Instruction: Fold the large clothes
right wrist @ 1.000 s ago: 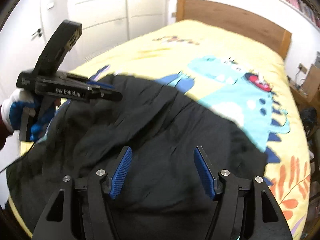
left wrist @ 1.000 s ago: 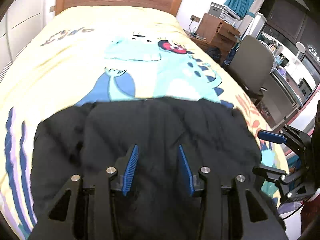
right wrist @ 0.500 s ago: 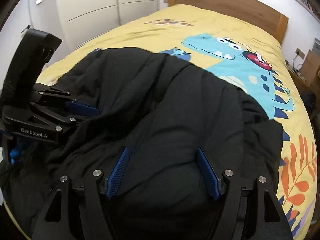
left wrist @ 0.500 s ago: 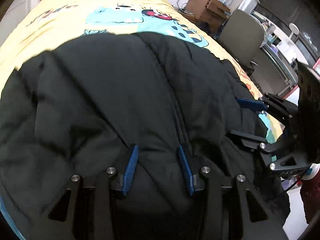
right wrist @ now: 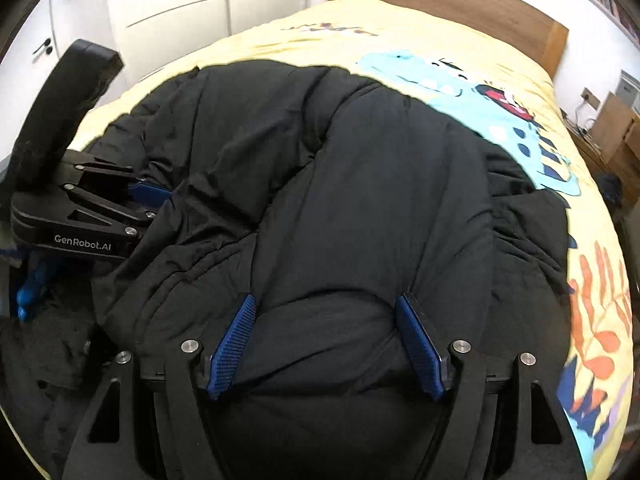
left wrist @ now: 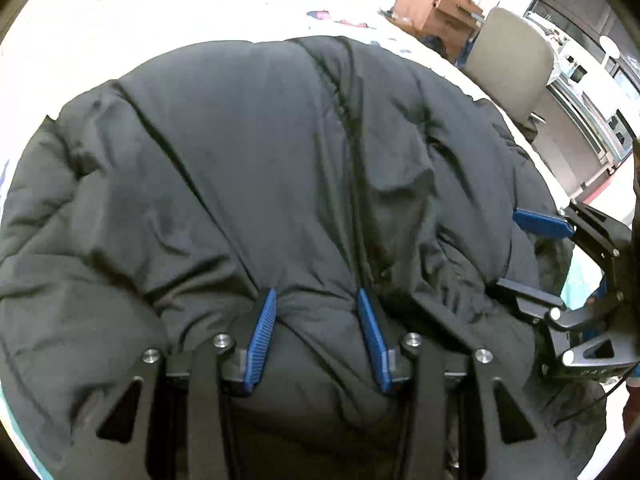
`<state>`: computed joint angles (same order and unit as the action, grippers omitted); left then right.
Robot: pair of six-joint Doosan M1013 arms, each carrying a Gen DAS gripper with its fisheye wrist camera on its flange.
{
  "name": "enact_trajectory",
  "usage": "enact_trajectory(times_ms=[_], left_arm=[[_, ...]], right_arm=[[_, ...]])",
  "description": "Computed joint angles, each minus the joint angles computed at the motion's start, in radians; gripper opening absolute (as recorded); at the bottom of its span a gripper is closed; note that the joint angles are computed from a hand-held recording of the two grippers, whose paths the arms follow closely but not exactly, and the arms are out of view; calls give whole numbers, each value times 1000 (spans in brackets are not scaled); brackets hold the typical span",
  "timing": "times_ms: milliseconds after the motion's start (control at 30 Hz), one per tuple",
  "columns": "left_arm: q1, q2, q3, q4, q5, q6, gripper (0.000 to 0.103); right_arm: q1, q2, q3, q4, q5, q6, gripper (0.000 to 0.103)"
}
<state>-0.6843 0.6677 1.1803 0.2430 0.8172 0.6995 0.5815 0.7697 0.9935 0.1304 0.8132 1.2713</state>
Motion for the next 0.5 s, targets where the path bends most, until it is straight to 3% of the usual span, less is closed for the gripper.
enact_trajectory(times_ms=[167, 333, 500], left_arm=[[-11, 33, -75, 13, 125, -20, 41], [-40, -5, -54, 74, 150, -66, 41], [-75, -83, 34, 140, 148, -153, 42]], right_arm=[[2, -17, 28, -37, 18, 92, 72], [3, -68, 76, -38, 33, 146, 72], [-5, -169, 208, -50, -53, 198, 72]])
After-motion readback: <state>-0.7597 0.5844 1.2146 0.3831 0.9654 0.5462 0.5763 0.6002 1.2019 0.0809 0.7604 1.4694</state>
